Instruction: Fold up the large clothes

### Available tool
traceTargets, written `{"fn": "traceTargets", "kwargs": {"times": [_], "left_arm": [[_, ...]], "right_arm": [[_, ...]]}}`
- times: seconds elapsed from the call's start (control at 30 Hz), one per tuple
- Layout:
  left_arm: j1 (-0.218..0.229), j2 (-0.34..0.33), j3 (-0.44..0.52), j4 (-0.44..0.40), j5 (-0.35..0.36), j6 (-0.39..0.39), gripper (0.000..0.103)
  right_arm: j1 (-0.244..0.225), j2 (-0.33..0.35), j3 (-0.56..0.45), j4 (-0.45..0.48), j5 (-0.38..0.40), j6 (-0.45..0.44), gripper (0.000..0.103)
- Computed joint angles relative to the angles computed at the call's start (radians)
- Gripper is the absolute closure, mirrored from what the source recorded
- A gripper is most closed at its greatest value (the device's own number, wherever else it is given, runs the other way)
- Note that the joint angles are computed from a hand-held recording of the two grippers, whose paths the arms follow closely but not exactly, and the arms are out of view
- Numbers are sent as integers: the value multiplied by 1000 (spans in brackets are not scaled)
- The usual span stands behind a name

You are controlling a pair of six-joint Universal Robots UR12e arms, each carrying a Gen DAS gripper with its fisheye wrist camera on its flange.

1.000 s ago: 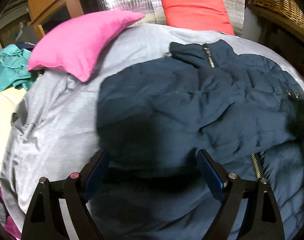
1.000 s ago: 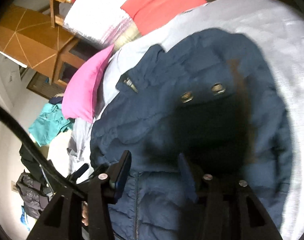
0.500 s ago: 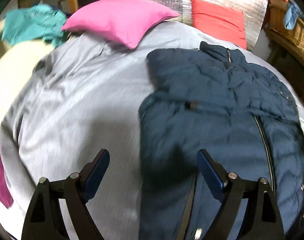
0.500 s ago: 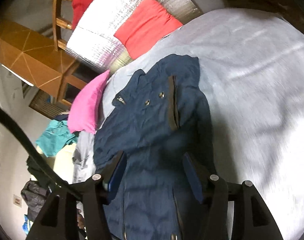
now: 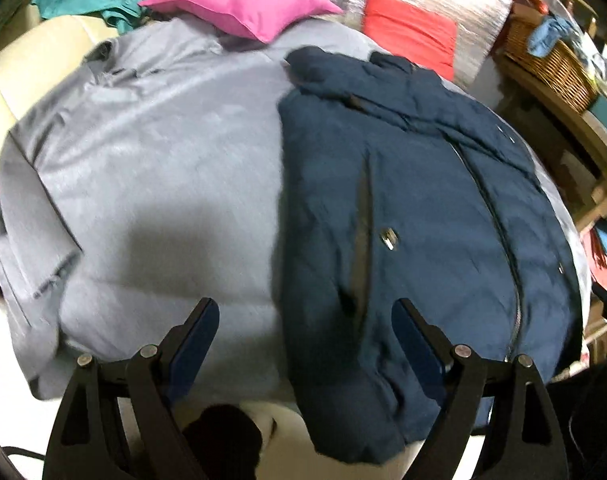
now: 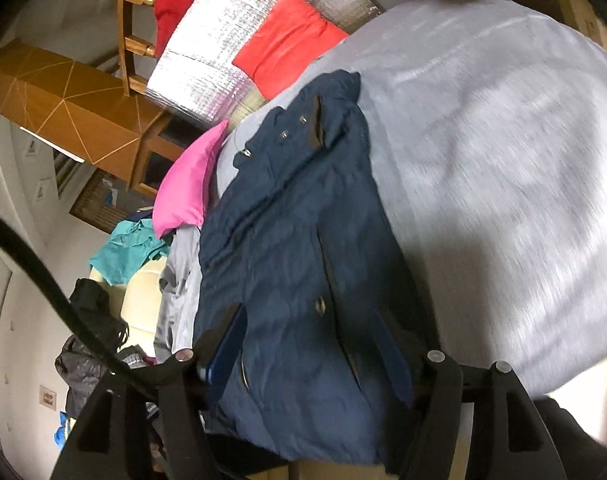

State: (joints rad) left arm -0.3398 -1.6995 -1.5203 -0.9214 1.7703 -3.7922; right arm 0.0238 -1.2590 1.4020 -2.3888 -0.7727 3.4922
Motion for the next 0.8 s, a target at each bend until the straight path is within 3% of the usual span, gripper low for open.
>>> {"fn": "traceTargets", "kwargs": {"times": [0.2, 0.4, 0.53, 0.73, 0.8], "left_arm": [[-14, 7, -22, 15, -59, 13, 15], [-5, -11, -2, -55, -131, 36, 15], [1, -17, 0, -73, -199, 49, 15], [9, -21, -8, -46, -247, 63, 16], [10, -19, -14, -34, -250, 61, 25]], "right_arm": [[-13, -44, 57, 62, -29, -46, 32], [-24, -66, 96, 112, -73, -47, 32], [-24, -62, 96, 133, -102, -50, 32], [-7, -26, 69, 220, -68, -69, 31], [13, -16, 47, 271, -110, -111, 32]]}}
